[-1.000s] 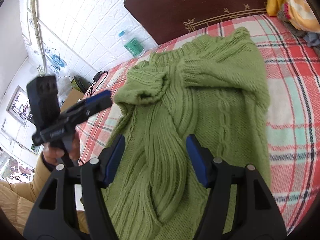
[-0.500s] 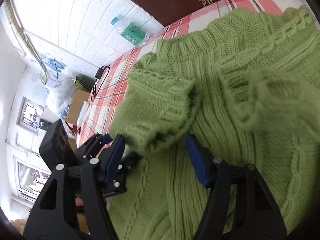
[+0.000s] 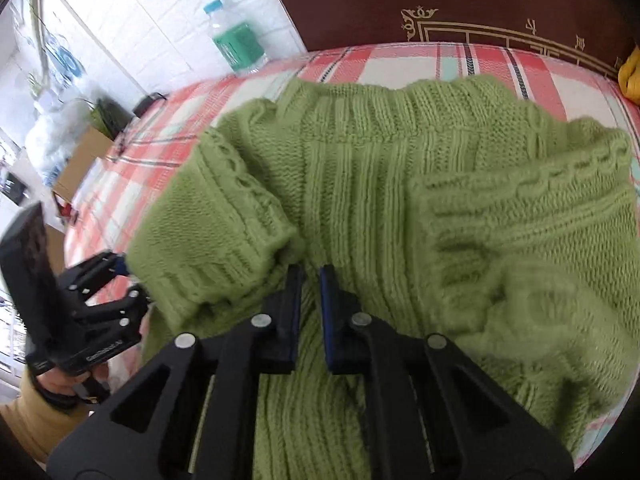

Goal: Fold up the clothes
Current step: 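Lay the sweater back flat and open both tools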

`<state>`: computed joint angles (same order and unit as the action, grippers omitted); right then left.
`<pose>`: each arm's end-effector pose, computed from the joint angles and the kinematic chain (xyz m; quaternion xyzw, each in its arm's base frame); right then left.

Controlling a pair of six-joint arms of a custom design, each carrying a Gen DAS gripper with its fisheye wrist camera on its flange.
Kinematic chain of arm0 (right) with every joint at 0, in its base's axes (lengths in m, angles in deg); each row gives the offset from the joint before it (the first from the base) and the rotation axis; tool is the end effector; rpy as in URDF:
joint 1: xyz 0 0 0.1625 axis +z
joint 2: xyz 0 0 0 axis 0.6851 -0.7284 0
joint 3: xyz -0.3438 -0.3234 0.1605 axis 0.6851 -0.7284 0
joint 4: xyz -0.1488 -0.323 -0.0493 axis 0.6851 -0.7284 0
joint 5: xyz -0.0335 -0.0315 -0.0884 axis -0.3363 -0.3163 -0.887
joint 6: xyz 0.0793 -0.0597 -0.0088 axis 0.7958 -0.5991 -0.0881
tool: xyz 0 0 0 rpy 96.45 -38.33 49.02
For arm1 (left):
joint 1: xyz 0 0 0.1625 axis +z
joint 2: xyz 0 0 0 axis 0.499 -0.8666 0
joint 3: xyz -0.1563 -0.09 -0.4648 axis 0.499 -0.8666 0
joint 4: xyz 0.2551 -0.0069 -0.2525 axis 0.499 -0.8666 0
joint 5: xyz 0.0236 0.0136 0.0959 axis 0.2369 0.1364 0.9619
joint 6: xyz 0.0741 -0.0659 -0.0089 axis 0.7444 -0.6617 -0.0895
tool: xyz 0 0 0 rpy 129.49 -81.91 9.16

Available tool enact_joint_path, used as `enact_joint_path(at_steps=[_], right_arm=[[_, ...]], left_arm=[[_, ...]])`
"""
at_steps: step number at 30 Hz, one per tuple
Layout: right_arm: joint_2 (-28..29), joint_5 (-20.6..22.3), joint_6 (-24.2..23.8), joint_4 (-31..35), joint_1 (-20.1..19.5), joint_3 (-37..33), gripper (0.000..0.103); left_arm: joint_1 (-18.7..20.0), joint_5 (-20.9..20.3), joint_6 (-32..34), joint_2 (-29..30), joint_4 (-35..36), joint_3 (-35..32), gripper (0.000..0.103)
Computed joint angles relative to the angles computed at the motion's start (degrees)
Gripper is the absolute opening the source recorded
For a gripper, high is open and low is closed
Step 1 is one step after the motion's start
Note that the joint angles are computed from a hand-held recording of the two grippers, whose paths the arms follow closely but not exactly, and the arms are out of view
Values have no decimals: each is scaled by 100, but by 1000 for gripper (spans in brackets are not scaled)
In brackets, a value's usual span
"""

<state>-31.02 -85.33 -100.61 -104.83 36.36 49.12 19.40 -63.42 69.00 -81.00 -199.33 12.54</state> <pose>-0.0152 -0.7611 0.3446 0.1970 -0.9562 0.1725 0.1307 -0.3373 -0.7064 -0.0713 0.1800 0.8983 -0.2698 0.2963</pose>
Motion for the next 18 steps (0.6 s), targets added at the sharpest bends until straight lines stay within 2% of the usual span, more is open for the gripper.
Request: enact_joint_path(at_steps=[1,2,3,4,6,10,12,15,18], right_arm=[[-129,194,-62,32,-54,111,32],[-270,397,-131,56,-114,235,53],[-504,669,-250,-16,-212,486,64],[-734,929,-370,-76,-313,725,65],[-1160,1100,-560,-365,-494,1227,65],[-1873,1068,-659,-981,-947,2065,66],[-2166,1045,-623,-1160,-1191,2383,66],[-2479,1274,-569,-1025,-1566,2629,67],[-2592,1147,-613,-927,-1738,2777,67]], left_arm=[[-1,-69,3,-50,-102,108,51],[-21,-209,19,-144,-320,337,56],[-41,-350,33,-235,-534,560,69],[-56,-531,13,-325,-740,785,78],[-104,-991,38,-513,-1196,1294,79],[-243,-1498,-185,-678,-1569,1942,81],[-322,-1577,-390,-696,-1519,2118,81],[-426,-1685,-666,-705,-1391,2316,81],[-517,-1716,-878,-713,-1338,2444,82]])
